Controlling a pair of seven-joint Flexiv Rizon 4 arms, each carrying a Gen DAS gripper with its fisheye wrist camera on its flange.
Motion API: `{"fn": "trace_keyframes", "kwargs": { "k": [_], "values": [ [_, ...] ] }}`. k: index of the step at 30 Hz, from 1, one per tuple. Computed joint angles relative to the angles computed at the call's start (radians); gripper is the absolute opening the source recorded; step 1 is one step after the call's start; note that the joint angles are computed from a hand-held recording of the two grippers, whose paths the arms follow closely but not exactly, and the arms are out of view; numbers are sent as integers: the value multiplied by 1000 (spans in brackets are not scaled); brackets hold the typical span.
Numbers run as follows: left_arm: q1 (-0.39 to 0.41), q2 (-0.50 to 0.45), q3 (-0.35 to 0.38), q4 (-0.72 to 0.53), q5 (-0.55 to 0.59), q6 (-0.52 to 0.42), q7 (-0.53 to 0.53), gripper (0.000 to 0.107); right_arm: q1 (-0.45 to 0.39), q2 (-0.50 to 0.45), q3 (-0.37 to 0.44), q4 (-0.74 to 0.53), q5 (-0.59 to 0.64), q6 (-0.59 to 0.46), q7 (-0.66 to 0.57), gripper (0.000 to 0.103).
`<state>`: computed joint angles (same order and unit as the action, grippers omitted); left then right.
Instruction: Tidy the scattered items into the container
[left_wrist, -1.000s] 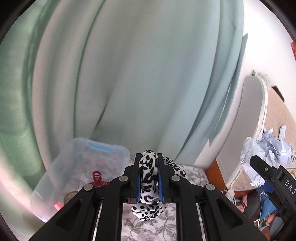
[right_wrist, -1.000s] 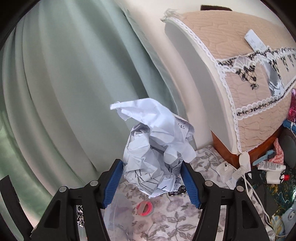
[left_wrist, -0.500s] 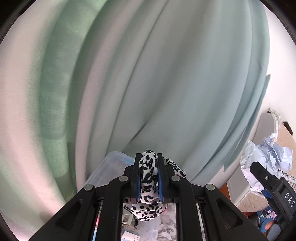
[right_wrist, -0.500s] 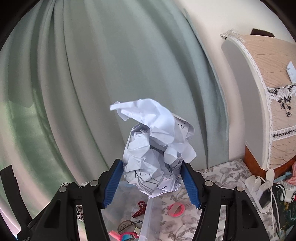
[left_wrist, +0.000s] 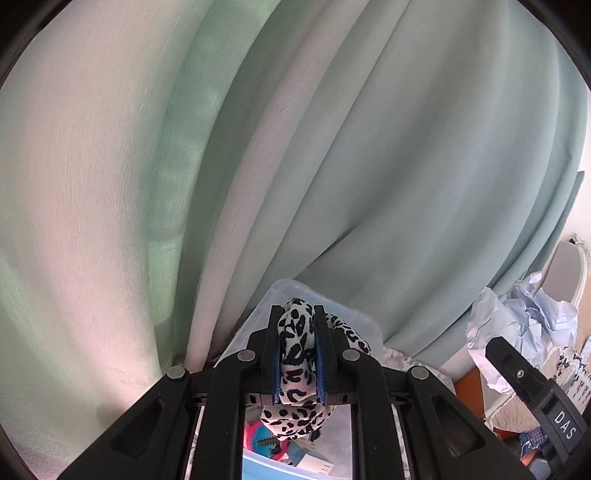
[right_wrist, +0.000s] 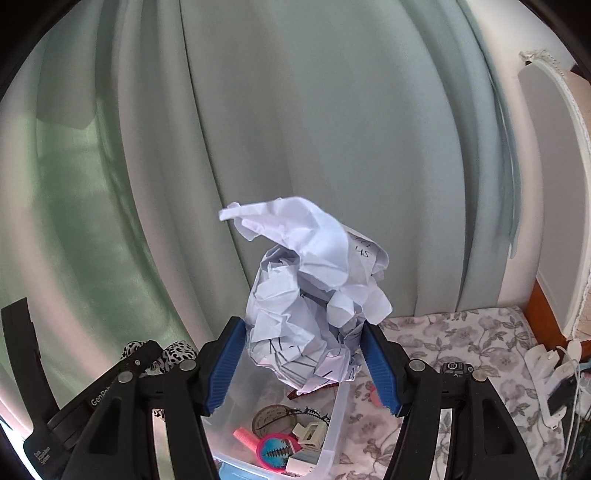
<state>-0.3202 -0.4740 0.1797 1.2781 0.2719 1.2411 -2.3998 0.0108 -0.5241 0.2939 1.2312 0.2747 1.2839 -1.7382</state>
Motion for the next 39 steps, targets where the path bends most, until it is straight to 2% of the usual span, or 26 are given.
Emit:
{"fn": "trace_keyframes", "kwargs": {
  "k": [3, 5, 10, 18, 20, 22, 26, 33, 39],
  "values": [
    [26, -9, -24, 10, -30, -7, 32, 15, 15, -29, -5, -29, -31, -51, 10, 67],
    [38, -16, -37, 15, -51, -7, 54, 15, 53, 12, -26, 35, -32, -52, 22, 67],
    [59, -45, -56, 6, -107, -29, 101, 15, 55, 3, -37, 70, -62, -93, 29, 67],
    [50, -131, -59, -108, -155, -117, 121, 15, 78, -23, -57, 49, -96, -180, 42, 68],
    [45, -133, -45, -102, -182, -117, 140, 15, 84, -28, -63, 42, -101, -194, 49, 69],
    [58, -94, -63, -32, -155, -89, 124, 15, 86, -36, -67, 29, -103, -211, 55, 69],
    [56, -102, -63, -38, -165, -96, 134, 15, 91, -36, -73, 19, -108, -235, 61, 69],
    [61, -114, -78, -50, -190, -101, 154, 47, 98, -40, -83, 20, -125, -239, 69, 73],
    [53, -113, -73, -44, -195, -93, 156, 60, 90, -37, -77, 21, -114, -241, 56, 79]
  ]
}}
